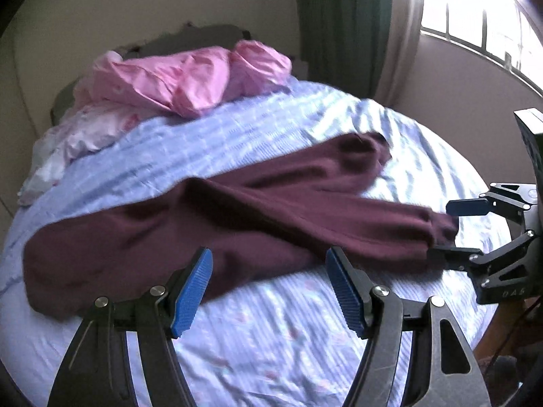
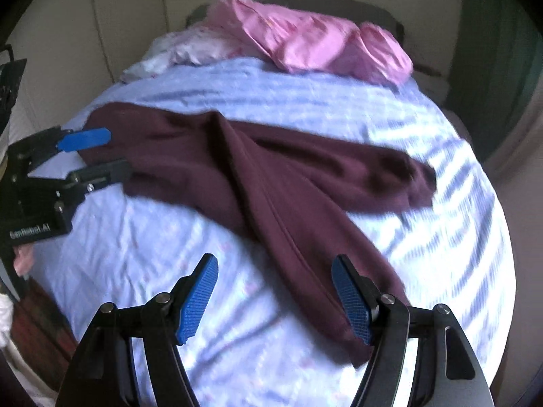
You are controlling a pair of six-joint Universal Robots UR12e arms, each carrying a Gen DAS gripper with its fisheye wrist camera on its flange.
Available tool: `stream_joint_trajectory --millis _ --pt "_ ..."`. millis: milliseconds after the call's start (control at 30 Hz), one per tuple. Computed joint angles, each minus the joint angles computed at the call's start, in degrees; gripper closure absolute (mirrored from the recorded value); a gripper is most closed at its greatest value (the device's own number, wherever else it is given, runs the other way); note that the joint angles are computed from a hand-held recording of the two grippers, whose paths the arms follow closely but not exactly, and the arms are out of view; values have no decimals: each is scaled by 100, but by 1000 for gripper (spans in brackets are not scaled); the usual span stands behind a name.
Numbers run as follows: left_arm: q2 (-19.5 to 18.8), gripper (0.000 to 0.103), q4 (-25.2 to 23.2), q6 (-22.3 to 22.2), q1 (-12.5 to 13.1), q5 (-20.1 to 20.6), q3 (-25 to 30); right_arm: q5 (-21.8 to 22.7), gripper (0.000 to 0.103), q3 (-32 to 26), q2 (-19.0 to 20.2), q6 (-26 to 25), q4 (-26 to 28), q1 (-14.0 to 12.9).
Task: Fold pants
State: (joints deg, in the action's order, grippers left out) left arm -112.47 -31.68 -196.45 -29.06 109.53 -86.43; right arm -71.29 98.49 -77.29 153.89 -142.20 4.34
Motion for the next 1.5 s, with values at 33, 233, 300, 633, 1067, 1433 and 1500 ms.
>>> stream_joint_trajectory --millis 33,233,300,633,1067,1433,1500 --pt "-51 34 -17 -13 -17 -50 18 -37 32 52 -11 13 -1 -37" --pt "-300 34 14 -24 -74 -417 103 -435 32 428 -54 311 -108 -243" --pt "-392 34 6 33 -94 -503 163 -470 32 541 -49 538 -181 -324" --pt "-594 34 187 89 -57 -1102 188 -508 32 977 -119 944 -643 -492" --pt "-607 35 -235 13 -39 -794 282 -750 32 740 198 -417 -948 -79" --pt "-671 35 -382 49 -51 -771 344 -1778 33 611 555 -197 -1283 55" --pt "-679 35 -398 26 -46 -755 350 -1777 36 598 577 -154 -1297 45"
